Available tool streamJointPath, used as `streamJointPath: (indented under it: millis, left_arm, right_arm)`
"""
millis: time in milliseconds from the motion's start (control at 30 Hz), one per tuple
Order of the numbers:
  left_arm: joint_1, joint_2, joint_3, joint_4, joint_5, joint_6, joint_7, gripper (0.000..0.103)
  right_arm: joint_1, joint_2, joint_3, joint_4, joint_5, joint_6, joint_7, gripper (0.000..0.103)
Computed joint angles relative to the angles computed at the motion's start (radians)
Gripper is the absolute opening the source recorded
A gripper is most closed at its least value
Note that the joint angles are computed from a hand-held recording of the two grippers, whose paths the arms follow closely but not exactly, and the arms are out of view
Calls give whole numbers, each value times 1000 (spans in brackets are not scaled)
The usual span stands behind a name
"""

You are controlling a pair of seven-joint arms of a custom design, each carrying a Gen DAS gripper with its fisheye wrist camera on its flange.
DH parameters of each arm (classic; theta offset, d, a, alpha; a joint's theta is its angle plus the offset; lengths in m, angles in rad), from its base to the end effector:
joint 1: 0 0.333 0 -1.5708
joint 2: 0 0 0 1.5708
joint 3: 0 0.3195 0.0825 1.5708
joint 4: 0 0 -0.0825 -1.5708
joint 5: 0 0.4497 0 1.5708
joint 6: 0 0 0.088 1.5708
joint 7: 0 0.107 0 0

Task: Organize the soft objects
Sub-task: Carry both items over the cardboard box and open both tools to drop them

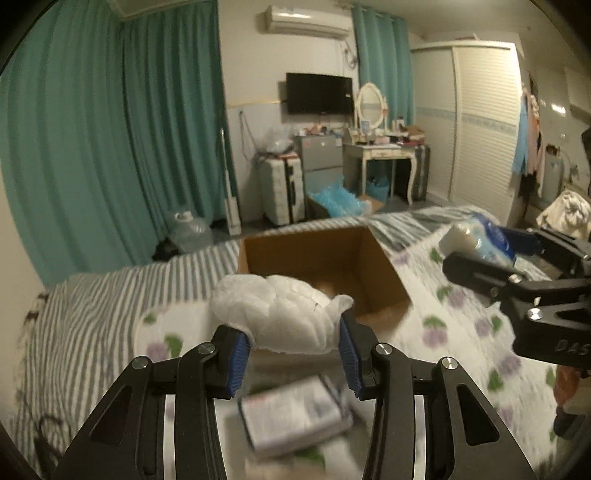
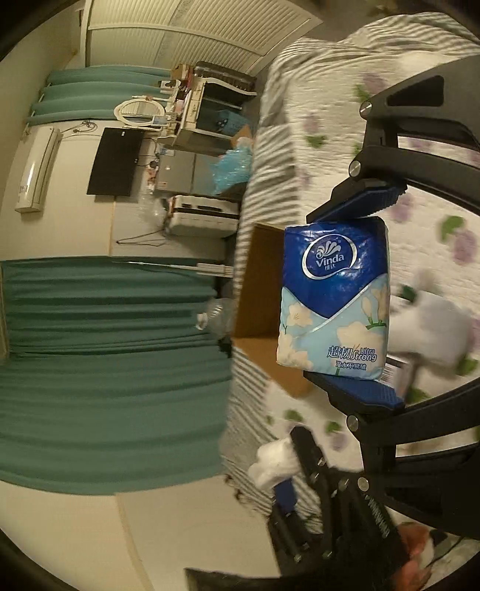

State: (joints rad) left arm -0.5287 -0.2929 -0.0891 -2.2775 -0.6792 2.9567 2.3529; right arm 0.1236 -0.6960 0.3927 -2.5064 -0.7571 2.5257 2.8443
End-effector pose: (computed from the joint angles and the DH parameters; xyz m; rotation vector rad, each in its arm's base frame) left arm 0.4818 -0.2953 0.5566 -0.9091 2.2526 -1.2108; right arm 0.3917 0.2493 0.5525 -1.4036 1.8225 -1.0265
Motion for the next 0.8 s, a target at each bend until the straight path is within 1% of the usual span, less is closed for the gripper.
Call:
streamJointPath:
  millis: [33, 100, 167, 233, 267, 300, 333, 367, 400, 433, 467, 500, 533, 567, 600, 667, 700, 733, 767, 800]
  left_arm:
    - [9, 53, -10, 49, 20, 0, -16, 42]
    - [38, 154, -44, 137, 69, 3, -46, 42]
    - [70, 226, -82, 191, 108, 11, -69, 42]
    - [96, 305, -111, 250, 158, 10, -99, 42]
    - [106, 334, -125, 271, 165, 9, -96, 43]
    - [115, 357, -137, 282, 182, 23, -97, 47]
    - [119, 381, -145, 289, 224, 52, -117, 47]
    - [120, 403, -147, 298, 275, 65, -142, 47]
    - [124, 412, -150, 302, 310, 66, -163, 54]
    - [125, 423, -150, 305, 348, 71, -192, 68]
    - [126, 432, -150, 307, 379, 83, -223, 74]
    - [129, 440, -152, 310, 402, 99, -249, 80]
    - [143, 439, -166, 304, 402, 114, -254, 81]
    - [148, 435, -168, 300, 423, 117, -277, 81]
    - [162, 426, -181, 291, 423, 118, -282, 81]
    - [208, 395, -228, 273, 378, 115, -260, 81]
    - [233, 366, -254, 258, 318, 106, -221, 81]
    - [238, 344, -261, 249, 282, 97, -200, 81]
    - [233, 323, -257, 242, 264, 94, -196, 81]
    - [227, 287, -251, 222, 215, 93, -166, 81]
  right_arm:
    - [-20, 18, -17, 16, -18, 26, -10, 73]
    - [-63, 55, -25, 48, -57, 58, -16, 73]
    - [-109, 129, -38, 95, -104, 108, -16, 73]
    - [-132, 203, -57, 134, -137, 145, -20, 74]
    - [-142, 244, -65, 155, -155, 153, -15, 74]
    - [-142, 269, -75, 167, -168, 157, -10, 74]
    - [-147, 312, -91, 185, -183, 172, 1, 74]
    - [-145, 338, -107, 193, -196, 187, 15, 76]
    - [-145, 361, -121, 200, -214, 205, 38, 79]
    - [-145, 384, -138, 204, -230, 227, 60, 87]
    - [-144, 396, -149, 205, -254, 242, 87, 93]
    - [-143, 401, -160, 203, -278, 253, 109, 93]
    - [-147, 399, -167, 195, -313, 263, 144, 94]
    - [-141, 393, -173, 187, -330, 264, 161, 94]
    - [-131, 388, -181, 184, -331, 261, 158, 94]
    - [-115, 363, -192, 167, -321, 244, 144, 95]
    - [-109, 345, -193, 158, -314, 232, 140, 95]
    - [-103, 318, -192, 147, -303, 217, 136, 95]
    - [-99, 294, -190, 137, -292, 212, 130, 95]
    - [-96, 268, -185, 127, -281, 202, 123, 96]
